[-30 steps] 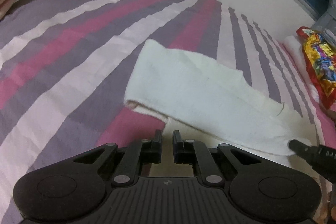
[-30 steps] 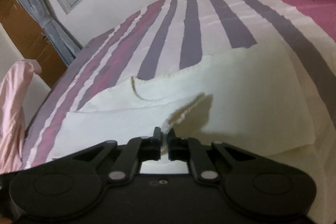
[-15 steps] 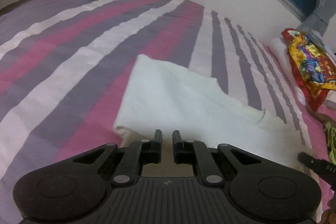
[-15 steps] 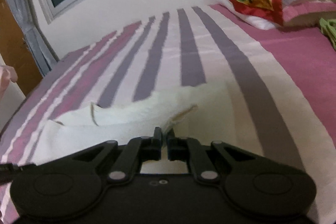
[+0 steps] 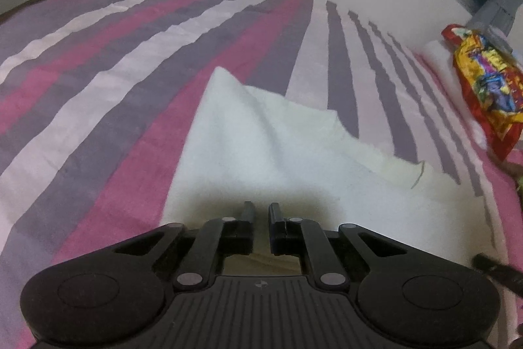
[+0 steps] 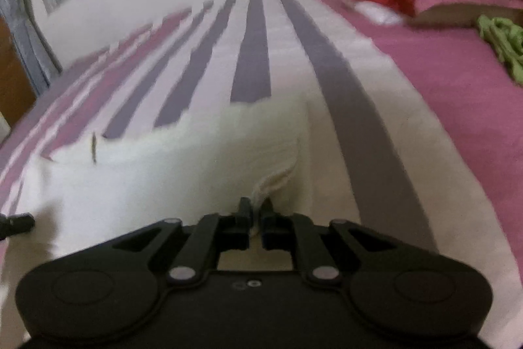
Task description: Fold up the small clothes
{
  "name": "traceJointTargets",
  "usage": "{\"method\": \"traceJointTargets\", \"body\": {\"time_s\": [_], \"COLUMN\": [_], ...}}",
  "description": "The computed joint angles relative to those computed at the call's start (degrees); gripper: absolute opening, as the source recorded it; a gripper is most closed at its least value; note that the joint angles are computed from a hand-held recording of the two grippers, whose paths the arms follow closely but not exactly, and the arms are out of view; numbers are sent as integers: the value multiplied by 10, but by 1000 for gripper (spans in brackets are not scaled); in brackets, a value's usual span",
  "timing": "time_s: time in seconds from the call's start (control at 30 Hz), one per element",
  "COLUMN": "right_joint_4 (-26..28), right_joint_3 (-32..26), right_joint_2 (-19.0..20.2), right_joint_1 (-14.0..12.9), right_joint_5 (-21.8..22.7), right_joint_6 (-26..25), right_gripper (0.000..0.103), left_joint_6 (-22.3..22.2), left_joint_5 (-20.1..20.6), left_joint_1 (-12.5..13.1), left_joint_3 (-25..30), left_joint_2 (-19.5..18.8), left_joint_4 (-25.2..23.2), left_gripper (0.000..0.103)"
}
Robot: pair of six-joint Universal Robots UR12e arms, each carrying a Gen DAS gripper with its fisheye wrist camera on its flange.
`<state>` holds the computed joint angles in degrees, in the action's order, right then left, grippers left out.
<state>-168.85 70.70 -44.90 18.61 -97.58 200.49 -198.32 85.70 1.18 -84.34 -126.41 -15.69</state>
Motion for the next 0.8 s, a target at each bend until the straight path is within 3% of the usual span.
{"method": "traceJointTargets", "body": {"time_s": [0.17, 0.27, 0.37, 0.53, 0.63, 0.7, 0.8], "right_joint_4": [-50, -78, -42, 65, 60, 32, 62], "right_joint_3": [25, 24, -4, -44, -38, -26, -30], "right_joint_2": [-14, -13, -2, 15, 10, 5, 5], "right_joint_1": [4, 2, 2, 2, 1, 4, 4], "right_joint_5": [-58, -36, 3, 9, 13, 9, 13], "right_joint_6": [34, 26, 3, -10, -1, -15, -20], "right_gripper": [26, 27, 28, 29, 29, 34, 37], "left_joint_6": [-15, -12, -29, -13, -5, -1, 12], "left_joint_5": [-18, -22, -14, -12, -10, -6, 8], "left_joint_1": [4, 1, 0, 0, -1, -2, -7], "left_joint_3": [0, 15, 34, 37, 31, 23, 15], "left_joint_2": [4, -4, -15, -21, -15, -12, -8], "left_joint_4": [7, 2, -23, -32, -36, -29, -20], "left_gripper": [8, 8, 8, 8, 8, 8, 8]}}
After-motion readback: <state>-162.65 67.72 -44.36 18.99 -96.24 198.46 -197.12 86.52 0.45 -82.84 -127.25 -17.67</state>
